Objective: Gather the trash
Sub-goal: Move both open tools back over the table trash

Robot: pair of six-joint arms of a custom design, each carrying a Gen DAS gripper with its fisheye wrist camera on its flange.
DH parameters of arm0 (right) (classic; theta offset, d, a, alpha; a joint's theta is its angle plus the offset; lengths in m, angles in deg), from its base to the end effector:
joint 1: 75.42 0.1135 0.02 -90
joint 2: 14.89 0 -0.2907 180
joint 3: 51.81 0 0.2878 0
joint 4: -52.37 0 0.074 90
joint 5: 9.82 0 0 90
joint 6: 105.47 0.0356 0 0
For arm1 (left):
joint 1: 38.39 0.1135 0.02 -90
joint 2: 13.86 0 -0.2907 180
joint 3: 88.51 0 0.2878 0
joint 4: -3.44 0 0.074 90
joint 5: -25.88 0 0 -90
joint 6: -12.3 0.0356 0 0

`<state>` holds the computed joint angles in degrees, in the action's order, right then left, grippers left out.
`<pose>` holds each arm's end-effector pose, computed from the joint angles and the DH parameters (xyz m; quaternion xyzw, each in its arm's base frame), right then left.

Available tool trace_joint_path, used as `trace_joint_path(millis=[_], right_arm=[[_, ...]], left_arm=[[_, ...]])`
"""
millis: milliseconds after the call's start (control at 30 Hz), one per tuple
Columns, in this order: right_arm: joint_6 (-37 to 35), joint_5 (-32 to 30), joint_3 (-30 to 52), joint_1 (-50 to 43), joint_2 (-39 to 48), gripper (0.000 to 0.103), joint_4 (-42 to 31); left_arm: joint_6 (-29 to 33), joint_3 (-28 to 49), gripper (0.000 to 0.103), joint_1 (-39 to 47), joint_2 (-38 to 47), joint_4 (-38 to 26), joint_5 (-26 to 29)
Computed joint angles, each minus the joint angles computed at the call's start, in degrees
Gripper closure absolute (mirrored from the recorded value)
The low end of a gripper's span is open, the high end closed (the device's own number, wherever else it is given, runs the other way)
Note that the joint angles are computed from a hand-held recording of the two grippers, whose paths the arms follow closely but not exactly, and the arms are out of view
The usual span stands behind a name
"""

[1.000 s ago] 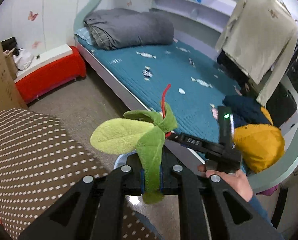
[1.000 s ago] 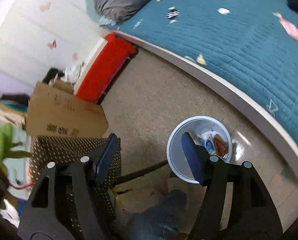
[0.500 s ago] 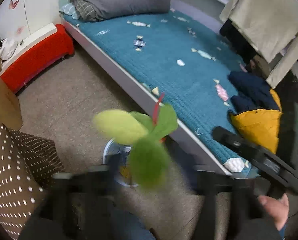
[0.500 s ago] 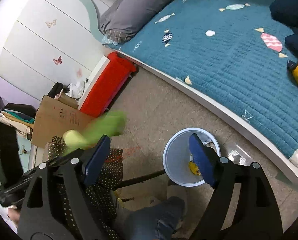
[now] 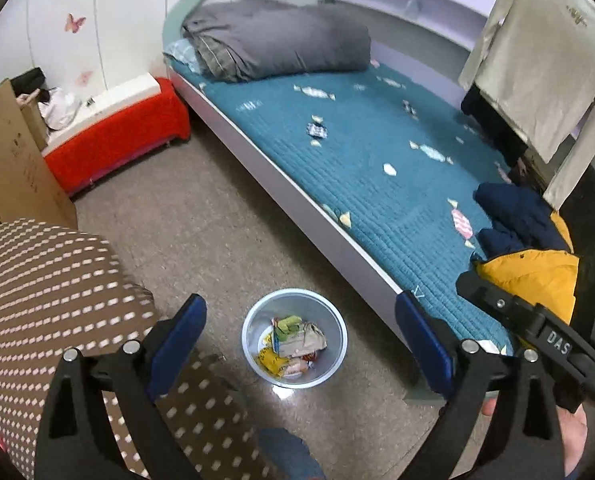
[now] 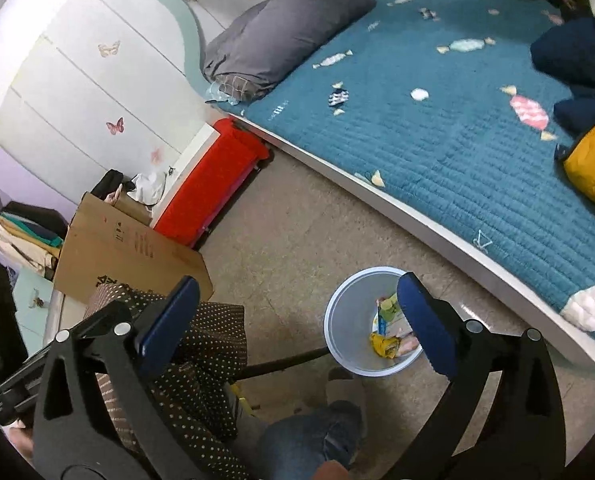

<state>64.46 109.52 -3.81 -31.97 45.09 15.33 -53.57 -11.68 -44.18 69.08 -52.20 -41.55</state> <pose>0.1753 0.1421 0.2262 0.3678 0.8329 0.1856 0.3694 0.3180 -0.0460 0.2772 0.2916 0.9065 -0.1492 0.2665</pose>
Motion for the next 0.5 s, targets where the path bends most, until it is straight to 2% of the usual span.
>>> trace_joint_path(millis=[267, 500], right_arm=[[-0.8, 5.1, 8.7, 5.8, 2.9, 0.006, -5.3], [-3.5, 9.5, 19.9, 10.9, 9.3, 0.006, -10.5]], left_arm=[[3.9, -1.0, 0.010, 6.8, -7.7, -2.9, 3.9], [9.0, 1.2, 0.010, 16.8, -10.1, -7.8, 10.5]])
